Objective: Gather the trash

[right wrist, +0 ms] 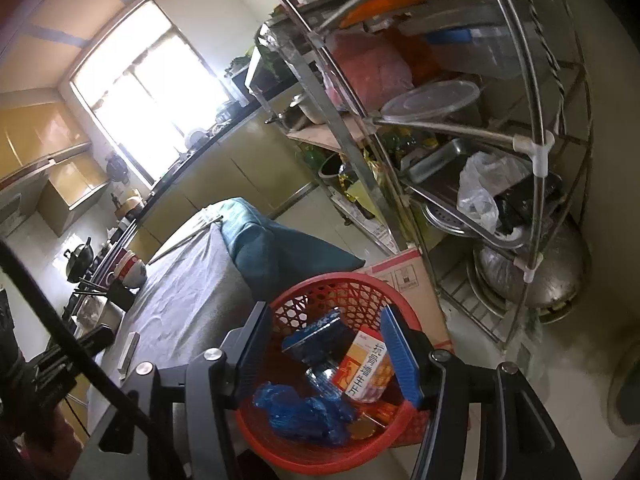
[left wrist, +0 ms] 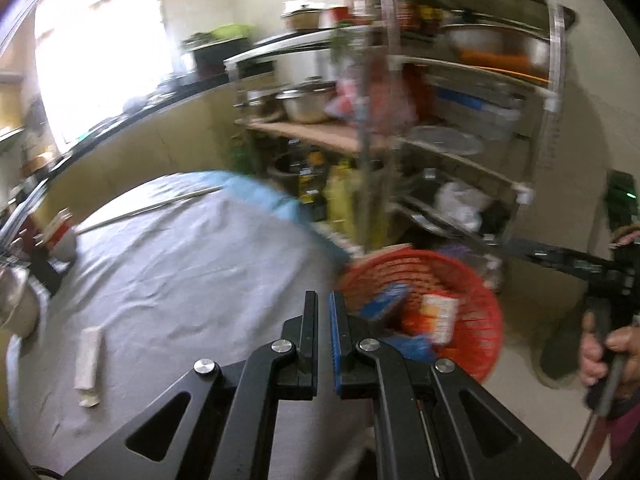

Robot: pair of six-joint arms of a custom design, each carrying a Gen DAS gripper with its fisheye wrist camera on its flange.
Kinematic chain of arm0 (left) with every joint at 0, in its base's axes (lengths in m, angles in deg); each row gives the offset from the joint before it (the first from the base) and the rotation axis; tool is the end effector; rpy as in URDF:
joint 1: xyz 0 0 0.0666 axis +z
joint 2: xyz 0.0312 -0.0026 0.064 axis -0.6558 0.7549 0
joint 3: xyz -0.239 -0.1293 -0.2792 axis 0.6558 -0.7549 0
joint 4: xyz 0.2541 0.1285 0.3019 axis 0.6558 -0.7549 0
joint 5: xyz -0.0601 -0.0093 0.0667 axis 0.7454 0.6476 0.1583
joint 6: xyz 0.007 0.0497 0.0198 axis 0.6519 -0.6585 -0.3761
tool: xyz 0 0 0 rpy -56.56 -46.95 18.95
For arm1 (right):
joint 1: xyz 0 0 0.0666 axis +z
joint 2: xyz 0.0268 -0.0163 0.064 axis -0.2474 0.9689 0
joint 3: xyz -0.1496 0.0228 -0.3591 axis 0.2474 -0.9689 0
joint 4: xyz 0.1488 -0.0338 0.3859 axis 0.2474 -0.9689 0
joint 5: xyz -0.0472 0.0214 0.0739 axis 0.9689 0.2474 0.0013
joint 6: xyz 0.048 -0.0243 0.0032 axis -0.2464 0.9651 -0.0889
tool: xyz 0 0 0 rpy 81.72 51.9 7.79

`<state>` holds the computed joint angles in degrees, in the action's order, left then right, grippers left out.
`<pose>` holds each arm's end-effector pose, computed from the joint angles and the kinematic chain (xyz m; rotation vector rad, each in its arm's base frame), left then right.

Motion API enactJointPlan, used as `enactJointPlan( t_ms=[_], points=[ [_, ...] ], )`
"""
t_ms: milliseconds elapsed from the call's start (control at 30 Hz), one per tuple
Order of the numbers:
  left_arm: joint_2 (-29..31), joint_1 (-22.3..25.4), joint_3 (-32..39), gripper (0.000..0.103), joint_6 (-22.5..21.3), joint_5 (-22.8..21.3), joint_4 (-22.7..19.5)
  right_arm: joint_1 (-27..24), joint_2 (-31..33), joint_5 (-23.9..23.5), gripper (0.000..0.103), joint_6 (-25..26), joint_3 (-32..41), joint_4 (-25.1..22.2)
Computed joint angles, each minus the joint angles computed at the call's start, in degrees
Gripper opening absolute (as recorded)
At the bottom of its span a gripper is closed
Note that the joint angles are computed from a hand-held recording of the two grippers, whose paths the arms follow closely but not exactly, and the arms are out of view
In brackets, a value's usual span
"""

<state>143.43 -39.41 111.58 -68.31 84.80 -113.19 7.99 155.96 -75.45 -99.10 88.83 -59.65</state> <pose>0.5374 0.0037 0.5458 0.6328 2.2428 -0.1164 0.4636 0.1834 0.4749 0.5673 2.1724 0.4860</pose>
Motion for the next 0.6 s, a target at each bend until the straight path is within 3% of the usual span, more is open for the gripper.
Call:
enactJointPlan(
  t_ms=[33, 67, 100, 167, 233, 400, 467, 533, 600],
  points=[
    [0.75, 1.36, 0.81, 0.010, 0.94, -1.64, 0.08, -0.12, 0.03, -0.40, 0.060, -0.20, -0.16, 0.07],
    [1.68, 2.68, 1.82, 0.022, 1.88, -2.87, -0.18, -0.20, 0.17, -0.84, 0.060, -0.34, -0.26, 0.05],
    [3.18, 4.69, 3.48, 0.041, 3.28, -4.48, -0.79, -0.18, 0.39, -1.35, 0.060, -0.46, -0.25, -0.06],
    [5.75, 8.10, 6.18, 0.063, 6.09, -7.98, -0.97, 0.05, 1.11, -2.13, 0.060, -0.53, 0.19, -0.21],
    [9.48, 11.29, 10.55, 0.063, 7.67, -11.85, -2.54, 0.58, 2.31, -2.90, 0.060, -0.36, 1.27, -0.36],
    [20.36, 15.25, 23.57, 0.068, 6.68, -19.55, -8.51, 2.57, 6.20, -3.91, 0.060, 1.15, 5.67, -2.08],
    [23.96, 16.04, 27.98, 0.069, 5.67, -19.68, -11.10, 3.55, 7.51, -3.70, 0.060, 2.07, 7.55, -2.99],
    [25.21, 16.18, 28.87, 0.069, 5.11, -20.72, -10.86, 4.49, 8.67, -3.14, 0.061, 3.29, 9.52, -4.36],
    [26.55, 16.73, 30.31, 0.069, 5.06, -18.70, -12.03, 5.36, 9.79, -2.32, 0.061, 4.40, 11.50, -5.94]
  ],
)
